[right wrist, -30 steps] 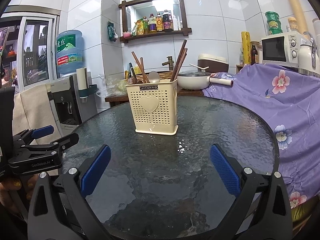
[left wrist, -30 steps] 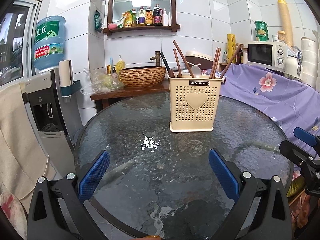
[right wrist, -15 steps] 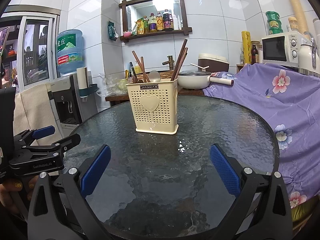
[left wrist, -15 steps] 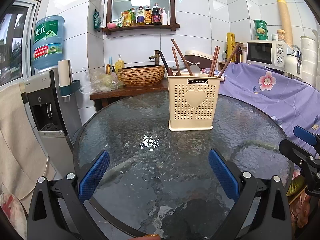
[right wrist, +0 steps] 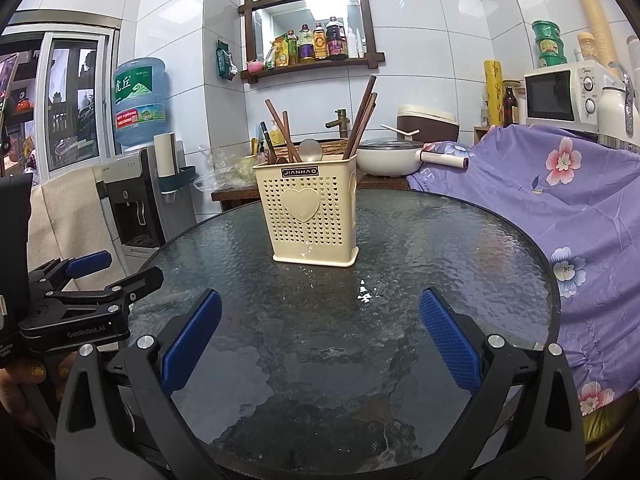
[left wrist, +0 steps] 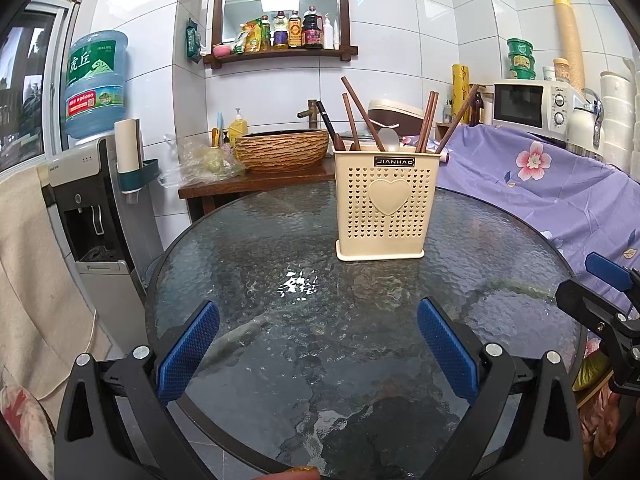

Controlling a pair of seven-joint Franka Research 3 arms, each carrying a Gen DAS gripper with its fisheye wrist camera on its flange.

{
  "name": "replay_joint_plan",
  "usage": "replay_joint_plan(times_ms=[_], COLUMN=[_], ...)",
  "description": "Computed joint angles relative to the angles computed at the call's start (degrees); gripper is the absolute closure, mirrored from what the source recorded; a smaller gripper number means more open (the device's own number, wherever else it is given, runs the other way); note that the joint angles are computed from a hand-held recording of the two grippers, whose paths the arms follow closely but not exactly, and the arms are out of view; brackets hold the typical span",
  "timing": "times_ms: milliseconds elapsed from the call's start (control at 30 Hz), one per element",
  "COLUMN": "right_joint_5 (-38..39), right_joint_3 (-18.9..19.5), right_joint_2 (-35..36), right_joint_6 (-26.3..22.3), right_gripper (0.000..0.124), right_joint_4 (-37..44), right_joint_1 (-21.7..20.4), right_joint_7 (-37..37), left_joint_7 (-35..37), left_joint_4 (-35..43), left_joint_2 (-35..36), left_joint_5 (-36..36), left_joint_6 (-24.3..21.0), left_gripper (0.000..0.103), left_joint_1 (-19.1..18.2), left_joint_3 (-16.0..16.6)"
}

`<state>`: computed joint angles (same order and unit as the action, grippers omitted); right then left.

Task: Organize utensils

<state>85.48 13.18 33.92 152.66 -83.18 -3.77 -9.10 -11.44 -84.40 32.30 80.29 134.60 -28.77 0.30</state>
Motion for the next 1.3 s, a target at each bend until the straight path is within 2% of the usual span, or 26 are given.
replay_joint_plan(times_ms=[967, 1100, 1300], right_joint_5=[-1.49, -1.52, -1.67], right_joint_3=[-0.04, 0.01, 0.04], right_joint_2=[-0.21, -0.27, -0.26], right_joint_6=[-0.1, -0.09, -0.06], right_gripper=[0.026, 0.026, 0.026], right_joint_4=[-0.4, -0.49, -0.46], right_joint_1=[0.23, 0.21, 0.24], right_joint_7=[1.01, 1.16, 1.16], left_joint_7=[-0.83, -1.41, 0.35], left_joint_4=[-0.12, 0.0, 0.5], left_joint_2=[0.01, 0.34, 0.6], left_joint_5=[0.43, 1.66, 0.45], left_joint_6=[0.67, -2.57, -2.06], left_gripper=[0.006, 0.006, 0.006], left_joint_1=[-0.08, -1.13, -0.58], left_joint_3=[0.26, 0.44, 0.0])
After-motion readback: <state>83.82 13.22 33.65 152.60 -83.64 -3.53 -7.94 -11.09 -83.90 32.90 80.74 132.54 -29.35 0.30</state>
